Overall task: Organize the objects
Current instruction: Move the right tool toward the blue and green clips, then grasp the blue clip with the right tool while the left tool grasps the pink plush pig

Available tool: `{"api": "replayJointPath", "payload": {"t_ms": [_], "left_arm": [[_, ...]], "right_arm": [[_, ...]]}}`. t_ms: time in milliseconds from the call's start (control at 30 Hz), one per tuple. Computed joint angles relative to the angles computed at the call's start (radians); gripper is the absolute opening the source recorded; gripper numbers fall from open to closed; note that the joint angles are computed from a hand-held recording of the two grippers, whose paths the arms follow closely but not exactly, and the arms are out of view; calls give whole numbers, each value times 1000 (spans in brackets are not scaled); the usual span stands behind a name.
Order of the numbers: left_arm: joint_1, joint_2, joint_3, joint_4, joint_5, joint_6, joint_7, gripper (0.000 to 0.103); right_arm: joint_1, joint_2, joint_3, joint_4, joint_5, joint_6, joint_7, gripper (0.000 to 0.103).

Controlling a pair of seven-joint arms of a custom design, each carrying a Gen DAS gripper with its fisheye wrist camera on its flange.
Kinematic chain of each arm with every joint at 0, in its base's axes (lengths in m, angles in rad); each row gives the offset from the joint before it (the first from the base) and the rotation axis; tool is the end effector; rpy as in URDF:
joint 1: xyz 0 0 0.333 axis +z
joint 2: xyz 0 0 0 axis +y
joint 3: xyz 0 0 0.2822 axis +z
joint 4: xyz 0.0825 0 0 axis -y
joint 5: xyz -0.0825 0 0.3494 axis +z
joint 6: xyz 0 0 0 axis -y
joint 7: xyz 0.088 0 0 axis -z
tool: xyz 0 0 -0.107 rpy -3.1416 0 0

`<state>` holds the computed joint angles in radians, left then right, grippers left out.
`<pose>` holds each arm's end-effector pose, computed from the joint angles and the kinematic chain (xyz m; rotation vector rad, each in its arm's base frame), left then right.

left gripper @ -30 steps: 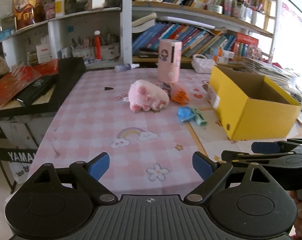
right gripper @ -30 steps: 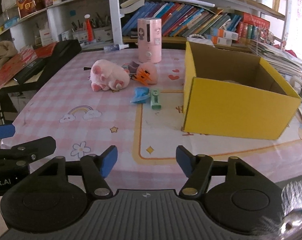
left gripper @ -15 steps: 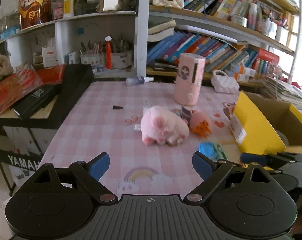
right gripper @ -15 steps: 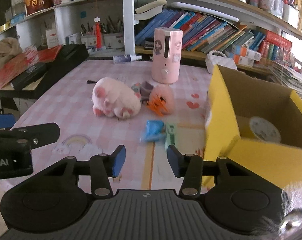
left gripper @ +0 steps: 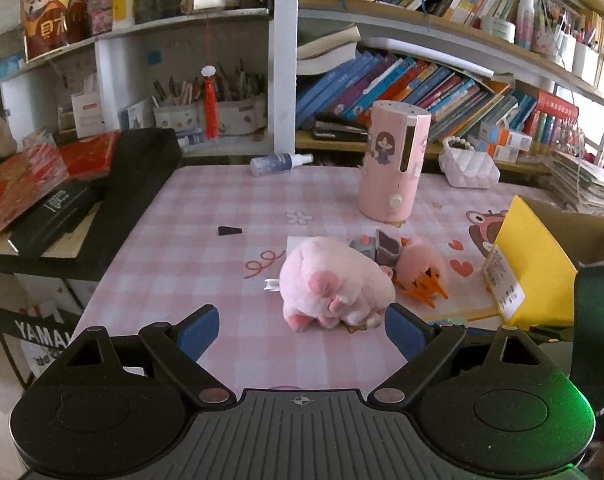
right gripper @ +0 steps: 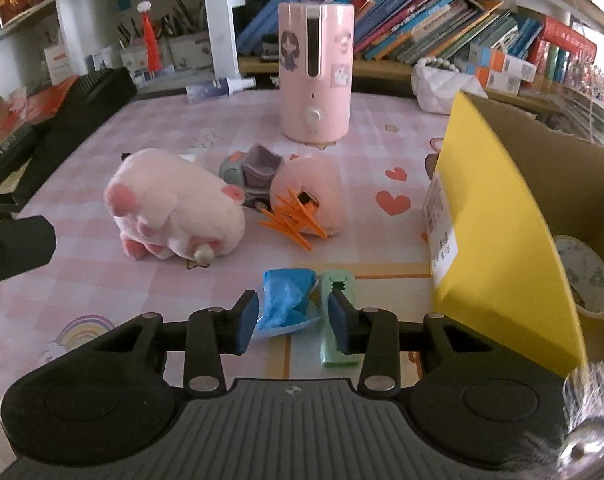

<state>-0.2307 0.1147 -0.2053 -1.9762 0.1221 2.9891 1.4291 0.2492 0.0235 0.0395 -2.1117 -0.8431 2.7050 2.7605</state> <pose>0.5389 -0.2553 0.5051 -1.3760 2.0610 -1.0209 0.5239 0.1823 0.4436 -1.5784 1.9835 -0.7687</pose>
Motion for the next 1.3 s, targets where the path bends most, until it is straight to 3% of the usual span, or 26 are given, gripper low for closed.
{"api": "replayJointPath", "payload": {"t_ms": [233, 433, 767, 967, 1233, 1300], "left_arm": [[-15, 64, 5, 84, 19, -32, -3, 92], [-23, 109, 5, 142, 17, -50, 6, 92], [-37, 198, 8, 257, 6, -83, 9, 92], [-51, 289, 14, 375, 0, -139, -1, 92], [-75, 465, 6, 614, -28, -292, 22, 92], [-82, 490, 12, 638, -31, -289, 12, 94]], "right_arm": [[-1, 39, -14, 28, 11, 37, -89, 30], [2, 69, -26, 44, 141, 50, -207, 30], [-11, 22, -37, -11, 208, 163, -339, 26], [-28, 0, -24, -33, 234, 197, -426, 26], [-36, 11, -24, -27, 275, 214, -496, 26], [-37, 13, -23, -28, 306, 216, -531, 26]]}}
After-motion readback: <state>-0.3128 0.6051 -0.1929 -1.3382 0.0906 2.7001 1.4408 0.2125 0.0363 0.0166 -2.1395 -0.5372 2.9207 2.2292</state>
